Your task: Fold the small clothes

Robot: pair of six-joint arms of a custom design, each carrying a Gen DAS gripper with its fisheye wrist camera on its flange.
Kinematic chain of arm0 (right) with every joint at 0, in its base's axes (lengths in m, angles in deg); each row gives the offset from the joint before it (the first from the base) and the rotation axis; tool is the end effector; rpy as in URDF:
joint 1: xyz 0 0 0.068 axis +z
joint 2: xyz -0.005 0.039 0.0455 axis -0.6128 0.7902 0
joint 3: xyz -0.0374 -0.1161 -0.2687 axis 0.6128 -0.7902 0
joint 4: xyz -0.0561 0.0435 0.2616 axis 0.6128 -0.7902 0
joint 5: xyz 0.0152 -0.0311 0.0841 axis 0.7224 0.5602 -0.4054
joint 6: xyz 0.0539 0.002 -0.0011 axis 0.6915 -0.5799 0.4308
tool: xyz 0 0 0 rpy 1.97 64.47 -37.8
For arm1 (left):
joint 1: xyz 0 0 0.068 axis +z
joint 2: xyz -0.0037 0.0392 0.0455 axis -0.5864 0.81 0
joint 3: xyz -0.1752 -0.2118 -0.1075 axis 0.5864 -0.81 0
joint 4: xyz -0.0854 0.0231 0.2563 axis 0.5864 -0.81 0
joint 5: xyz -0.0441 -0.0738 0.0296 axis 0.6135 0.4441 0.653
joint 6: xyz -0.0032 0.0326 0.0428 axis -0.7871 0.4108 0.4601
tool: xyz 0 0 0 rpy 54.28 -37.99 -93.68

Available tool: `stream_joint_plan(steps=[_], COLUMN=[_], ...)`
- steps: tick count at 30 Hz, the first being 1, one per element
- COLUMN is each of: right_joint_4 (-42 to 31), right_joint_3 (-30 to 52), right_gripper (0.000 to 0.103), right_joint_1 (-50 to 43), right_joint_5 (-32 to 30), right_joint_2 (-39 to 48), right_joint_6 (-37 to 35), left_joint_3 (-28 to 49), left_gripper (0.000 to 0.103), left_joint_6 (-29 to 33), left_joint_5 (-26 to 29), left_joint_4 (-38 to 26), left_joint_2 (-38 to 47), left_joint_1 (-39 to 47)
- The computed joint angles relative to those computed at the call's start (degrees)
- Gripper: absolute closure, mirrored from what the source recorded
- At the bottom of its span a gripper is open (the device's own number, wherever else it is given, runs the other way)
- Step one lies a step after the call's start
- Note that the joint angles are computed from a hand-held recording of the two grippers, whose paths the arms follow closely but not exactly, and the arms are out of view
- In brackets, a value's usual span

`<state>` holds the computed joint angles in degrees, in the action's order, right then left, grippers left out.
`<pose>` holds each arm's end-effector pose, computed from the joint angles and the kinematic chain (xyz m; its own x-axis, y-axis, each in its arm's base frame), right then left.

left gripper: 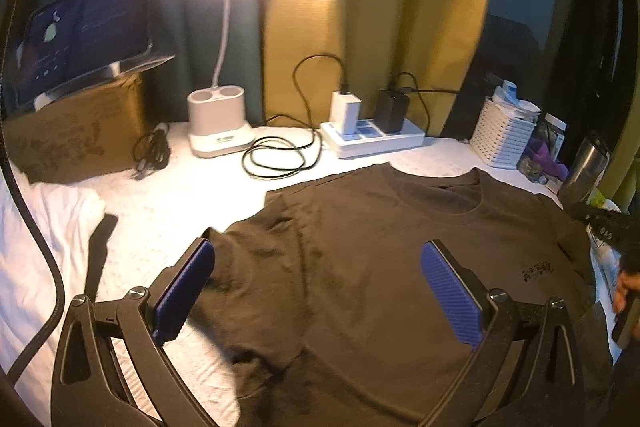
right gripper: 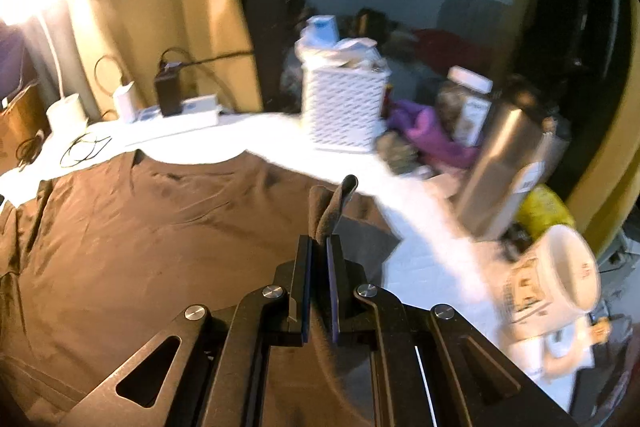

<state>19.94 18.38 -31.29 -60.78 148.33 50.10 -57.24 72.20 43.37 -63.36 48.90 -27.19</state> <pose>0.2539 0.0281 0.1646 -0.6525 -0.2882 -0.7009 -0.2436 0.9555 -0.1661 0.1087 0.0224 0.1573 -0.5150 -0.3636 -0.7762 -0.4380 0.8900 -0.1263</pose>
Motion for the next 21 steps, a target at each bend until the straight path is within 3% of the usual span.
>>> stream_joint_plan(steps=[6, 12, 14, 15, 16, 21], right_joint_4=[2.16, 0.00, -0.52, -0.79, -0.74, -2.57], right_joint_3=[0.79, 3.46, 3.05, 2.78, 1.87, -2.88], right_gripper=[0.096, 0.092, 0.074, 0.040, 0.016, 0.016], right_joint_1=[5.86, 8.27, 7.91, 7.92, 7.63, 2.64], right_joint_5=[2.49, 0.25, -2.86, -3.58, -4.51, -6.69], right_joint_2=[7.11, 13.76, 13.39, 12.95, 11.46, 0.66], right_joint_6=[4.97, 8.51, 8.95, 9.06, 9.04, 6.40], left_joint_3=[-1.56, -2.35, -2.37, -2.38, -2.36, -2.12], left_gripper=[0.001, 0.001, 0.001, 0.001, 0.001, 0.001], left_joint_6=[6.12, 8.84, 9.10, 9.22, 9.01, 5.74], left_joint_5=[9.34, 14.29, 15.05, 15.35, 15.24, 11.37], left_joint_4=[-1.52, -2.44, -3.11, -3.36, -3.78, -6.57], left_joint_2=[-2.85, -3.77, -4.22, -4.38, -4.69, -7.36], left_joint_1=[11.50, 17.40, 18.28, 18.61, 18.39, 12.34])
